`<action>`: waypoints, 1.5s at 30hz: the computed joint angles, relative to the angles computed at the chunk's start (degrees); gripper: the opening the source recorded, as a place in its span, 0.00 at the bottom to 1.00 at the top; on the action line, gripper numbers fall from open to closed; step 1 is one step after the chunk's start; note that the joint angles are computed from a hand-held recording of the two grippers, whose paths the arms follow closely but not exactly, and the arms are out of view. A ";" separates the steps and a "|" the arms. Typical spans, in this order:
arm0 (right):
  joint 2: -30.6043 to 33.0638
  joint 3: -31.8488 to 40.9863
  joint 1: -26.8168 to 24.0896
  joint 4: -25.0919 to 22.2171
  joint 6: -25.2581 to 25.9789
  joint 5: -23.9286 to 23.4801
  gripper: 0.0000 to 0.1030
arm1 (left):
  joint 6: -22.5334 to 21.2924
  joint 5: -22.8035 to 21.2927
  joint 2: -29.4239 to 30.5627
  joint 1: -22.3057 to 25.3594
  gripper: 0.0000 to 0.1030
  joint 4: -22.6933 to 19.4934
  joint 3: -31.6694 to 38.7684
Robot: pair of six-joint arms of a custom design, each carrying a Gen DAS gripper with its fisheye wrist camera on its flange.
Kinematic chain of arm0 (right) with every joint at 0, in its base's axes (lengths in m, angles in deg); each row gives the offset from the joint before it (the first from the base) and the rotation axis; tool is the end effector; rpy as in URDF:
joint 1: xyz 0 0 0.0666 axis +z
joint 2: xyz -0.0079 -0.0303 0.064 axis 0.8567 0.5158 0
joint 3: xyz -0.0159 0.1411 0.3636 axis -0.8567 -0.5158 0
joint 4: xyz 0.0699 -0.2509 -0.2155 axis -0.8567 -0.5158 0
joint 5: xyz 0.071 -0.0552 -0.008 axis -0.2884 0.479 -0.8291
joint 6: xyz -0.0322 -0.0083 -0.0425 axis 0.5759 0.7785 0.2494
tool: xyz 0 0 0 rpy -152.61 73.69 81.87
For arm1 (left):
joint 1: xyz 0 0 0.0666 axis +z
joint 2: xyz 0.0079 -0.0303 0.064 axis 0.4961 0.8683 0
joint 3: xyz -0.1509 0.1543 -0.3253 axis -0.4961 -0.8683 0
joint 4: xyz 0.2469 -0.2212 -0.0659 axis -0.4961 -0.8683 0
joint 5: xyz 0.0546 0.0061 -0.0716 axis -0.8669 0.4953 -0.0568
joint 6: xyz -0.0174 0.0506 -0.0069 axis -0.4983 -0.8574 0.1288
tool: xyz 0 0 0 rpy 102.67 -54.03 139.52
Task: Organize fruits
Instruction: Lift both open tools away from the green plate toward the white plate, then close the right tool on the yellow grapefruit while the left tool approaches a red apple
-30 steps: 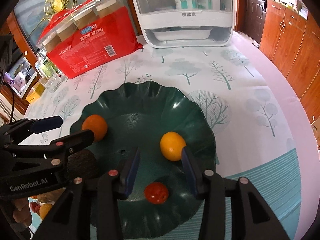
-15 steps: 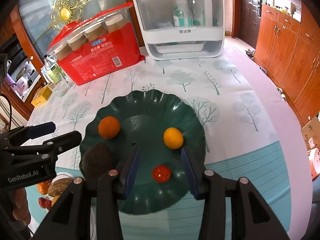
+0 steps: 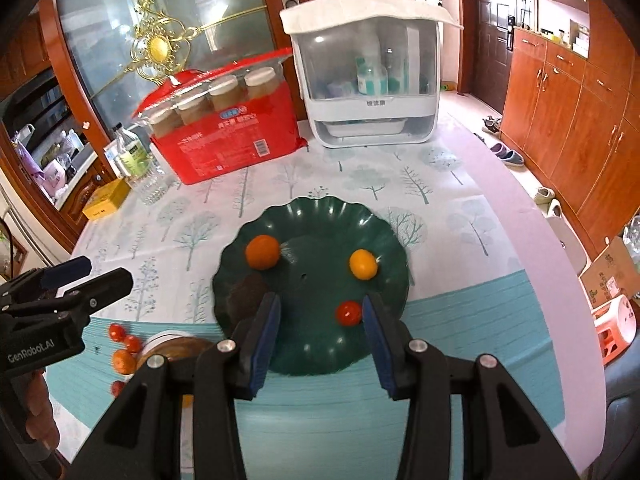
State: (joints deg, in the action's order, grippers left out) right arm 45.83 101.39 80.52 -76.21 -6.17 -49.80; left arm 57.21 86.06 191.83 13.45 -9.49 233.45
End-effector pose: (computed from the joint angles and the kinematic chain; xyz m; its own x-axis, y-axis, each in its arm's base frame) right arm 0.5380 0.2032 0.4729 -0.7728 0.2107 -0.5986 0.1751 0.9775 0.1180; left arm 0.6145 -0.1823 0.4830 -0.7782 0.2415 -0.5797 0.3242 0.9451 -0.0415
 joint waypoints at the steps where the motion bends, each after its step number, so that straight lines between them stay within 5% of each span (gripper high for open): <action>1: -0.29 0.05 0.70 -0.54 -0.58 0.48 0.42 | -0.19 0.13 -1.94 0.45 0.79 1.34 -3.19; 10: -0.65 1.97 5.85 -3.67 -4.68 2.46 0.42 | -2.17 2.50 -14.40 5.66 0.79 9.30 -23.60; 20: 3.88 9.20 10.64 -8.34 -6.94 4.18 0.42 | -4.97 4.21 -19.75 11.96 0.79 13.71 -34.43; 32: 11.79 18.22 13.86 -14.24 -6.12 2.33 0.42 | -9.12 5.72 -19.90 16.31 0.79 14.36 -44.37; 45: 16.86 18.66 13.95 -13.54 -7.26 -4.42 0.42 | -11.30 7.43 -19.05 16.72 0.79 17.37 -52.28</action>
State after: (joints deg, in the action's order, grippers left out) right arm 62.69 120.05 94.46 -89.75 -13.42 -54.23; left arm 45.91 93.49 172.79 30.18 7.88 181.17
